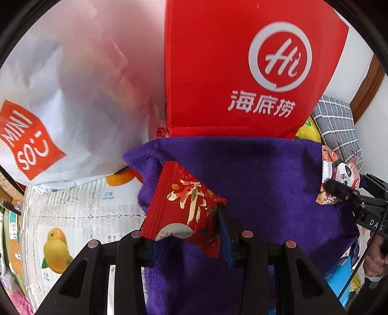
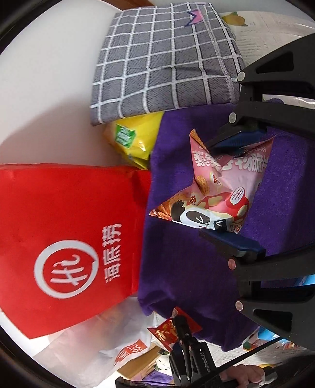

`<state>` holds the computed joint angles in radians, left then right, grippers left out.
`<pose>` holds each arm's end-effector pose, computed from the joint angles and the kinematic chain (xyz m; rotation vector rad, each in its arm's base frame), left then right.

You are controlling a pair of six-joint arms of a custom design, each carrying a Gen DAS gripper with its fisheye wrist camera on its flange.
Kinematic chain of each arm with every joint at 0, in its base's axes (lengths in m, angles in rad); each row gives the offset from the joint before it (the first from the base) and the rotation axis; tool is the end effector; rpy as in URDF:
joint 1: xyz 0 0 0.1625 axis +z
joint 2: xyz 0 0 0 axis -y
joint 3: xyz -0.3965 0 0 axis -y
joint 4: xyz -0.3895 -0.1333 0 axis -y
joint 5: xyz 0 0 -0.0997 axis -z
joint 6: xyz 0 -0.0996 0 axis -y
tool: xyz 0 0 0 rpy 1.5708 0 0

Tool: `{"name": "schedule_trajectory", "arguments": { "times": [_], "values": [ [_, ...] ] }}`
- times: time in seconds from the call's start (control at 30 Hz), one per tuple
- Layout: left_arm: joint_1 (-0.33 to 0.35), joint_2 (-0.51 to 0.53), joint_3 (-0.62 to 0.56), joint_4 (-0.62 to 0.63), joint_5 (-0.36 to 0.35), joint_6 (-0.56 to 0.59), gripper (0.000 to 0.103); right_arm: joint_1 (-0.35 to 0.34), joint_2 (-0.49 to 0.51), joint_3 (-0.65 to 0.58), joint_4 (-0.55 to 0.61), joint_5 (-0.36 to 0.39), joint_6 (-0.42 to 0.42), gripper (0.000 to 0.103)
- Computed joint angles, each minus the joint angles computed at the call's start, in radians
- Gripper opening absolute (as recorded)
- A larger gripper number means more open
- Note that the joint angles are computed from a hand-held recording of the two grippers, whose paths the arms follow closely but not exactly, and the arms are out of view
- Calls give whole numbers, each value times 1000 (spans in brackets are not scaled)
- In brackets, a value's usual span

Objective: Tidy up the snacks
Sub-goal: 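Lift both held packets and carry them over the purple towel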

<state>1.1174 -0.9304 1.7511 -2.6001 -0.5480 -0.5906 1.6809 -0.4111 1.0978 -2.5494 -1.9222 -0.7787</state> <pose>-0.0713 -0.6446 0.1654 -0.2821 2.2041 -0.8220 0.1849 -0.7714 0.0131 1.1004 -2.4754 0.2183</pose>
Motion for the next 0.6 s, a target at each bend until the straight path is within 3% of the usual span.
{"name": "schedule_trajectory", "arguments": {
  "times": [0.6],
  "values": [
    [34,38,-46,62,-40,-20,37,-5,53,-63,86,-50,14,61]
  ]
}}
